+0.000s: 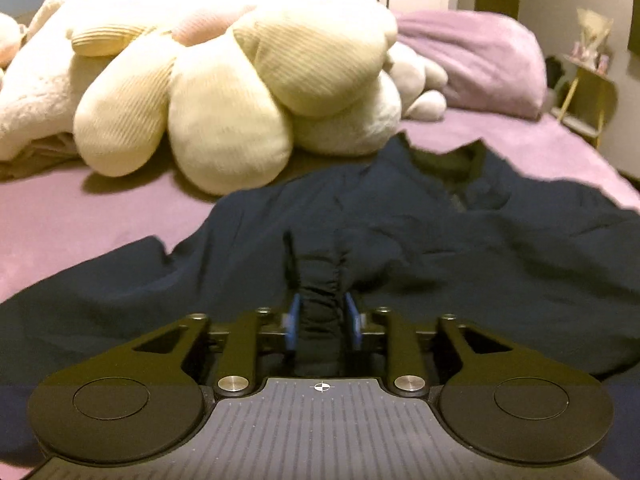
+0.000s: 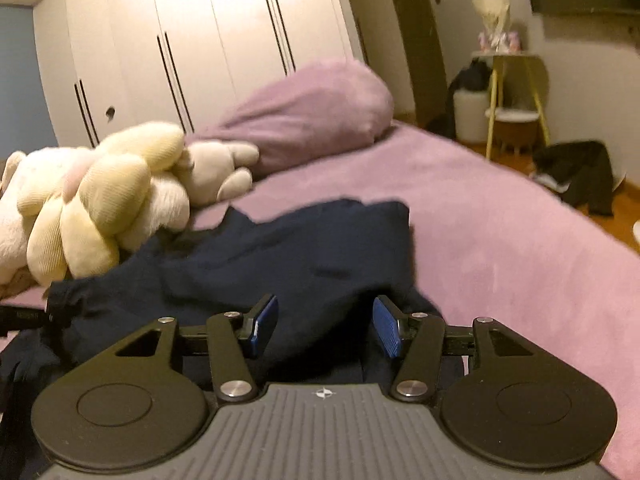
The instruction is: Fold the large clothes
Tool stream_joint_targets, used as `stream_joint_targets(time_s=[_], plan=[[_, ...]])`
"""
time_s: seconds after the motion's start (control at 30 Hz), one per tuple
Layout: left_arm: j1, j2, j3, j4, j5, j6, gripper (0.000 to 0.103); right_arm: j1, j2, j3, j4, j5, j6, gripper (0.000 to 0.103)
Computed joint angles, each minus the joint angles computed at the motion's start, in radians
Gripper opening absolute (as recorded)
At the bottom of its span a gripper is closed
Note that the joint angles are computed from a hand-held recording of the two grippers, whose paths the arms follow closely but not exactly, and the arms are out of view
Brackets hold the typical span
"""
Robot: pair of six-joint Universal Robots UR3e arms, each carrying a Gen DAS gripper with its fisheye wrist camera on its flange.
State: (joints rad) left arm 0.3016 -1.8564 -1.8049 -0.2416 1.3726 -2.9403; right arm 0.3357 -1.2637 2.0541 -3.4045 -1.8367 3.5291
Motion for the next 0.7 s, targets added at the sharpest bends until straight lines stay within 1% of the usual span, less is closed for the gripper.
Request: stream_joint_targets(time_s=[0.03, 0.07, 0.1, 0.17, 0.2, 0.23, 0.27, 0.37, 0.4, 0.43, 0.47, 0.5, 0.53, 0.57, 0.6, 0.67, 0.7], plan=[[0.006, 0.013, -0.027, 0.03, 0.001, -0.009, 0.035, 0.0, 0.017, -0.036, 0.025, -0.002, -0.001, 0.053], [0.023, 0.036, -0.067, 0.064, -0.024, -0.021, 0.039, -0.011, 0.034, -0.073, 0.062, 0.019, 0.006, 0.046], [0.043, 0.057, -0.104, 0.096, -0.055, -0.035, 0.041, -0.026, 0.054, -0.114, 0.109, 0.053, 0.02, 0.043], [0.076, 0.09, -0.166, 0.147, -0.13, -0.074, 0.047, -0.026, 0.107, -0.204, 0.19, 0.063, 0.047, 0.037], [0.077, 0.086, -0.157, 0.121, -0.158, -0.071, 0.049, -0.015, 0.144, -0.261, 0.229, 0.048, 0.039, 0.034], [0.065, 0.068, -0.131, 0.083, -0.158, -0.059, 0.049, -0.005, 0.184, -0.316, 0.253, 0.04, 0.02, 0.028], [0.036, 0.036, -0.103, 0.066, -0.124, -0.045, 0.049, 0.003, 0.221, -0.367, 0.273, 0.038, 0.004, 0.024], [-0.025, -0.06, -0.046, 0.102, -0.027, -0.033, 0.049, 0.029, 0.333, -0.523, 0.343, 0.025, -0.029, 0.022], [-0.033, -0.085, -0.033, 0.118, -0.015, -0.044, 0.049, 0.043, 0.368, -0.566, 0.363, -0.002, -0.048, 0.022], [-0.038, -0.106, -0.022, 0.132, -0.004, -0.054, 0.049, 0.054, 0.405, -0.613, 0.388, -0.031, -0.075, 0.019], [-0.044, -0.126, -0.008, 0.141, 0.009, -0.055, 0.052, 0.064, 0.442, -0.648, 0.397, -0.064, -0.107, 0.018], [-0.051, -0.14, -0.001, 0.154, 0.023, -0.046, 0.057, 0.068, 0.47, -0.658, 0.37, -0.085, -0.146, 0.018], [-0.062, -0.156, 0.004, 0.178, 0.046, -0.031, 0.062, 0.072, 0.492, -0.648, 0.313, -0.107, -0.19, 0.017], [-0.075, -0.176, 0.015, 0.197, 0.079, -0.015, 0.074, 0.08, 0.515, -0.64, 0.254, -0.143, -0.243, 0.016], [-0.078, -0.189, 0.025, 0.195, 0.093, -0.009, 0.078, 0.081, 0.528, -0.634, 0.219, -0.163, -0.27, 0.016], [-0.047, -0.208, 0.026, 0.209, 0.039, -0.037, 0.083, 0.055, 0.518, -0.605, 0.187, -0.142, -0.255, 0.013], [-0.035, -0.213, 0.024, 0.215, 0.02, -0.054, 0.083, 0.049, 0.519, -0.602, 0.181, -0.157, -0.246, 0.012]])
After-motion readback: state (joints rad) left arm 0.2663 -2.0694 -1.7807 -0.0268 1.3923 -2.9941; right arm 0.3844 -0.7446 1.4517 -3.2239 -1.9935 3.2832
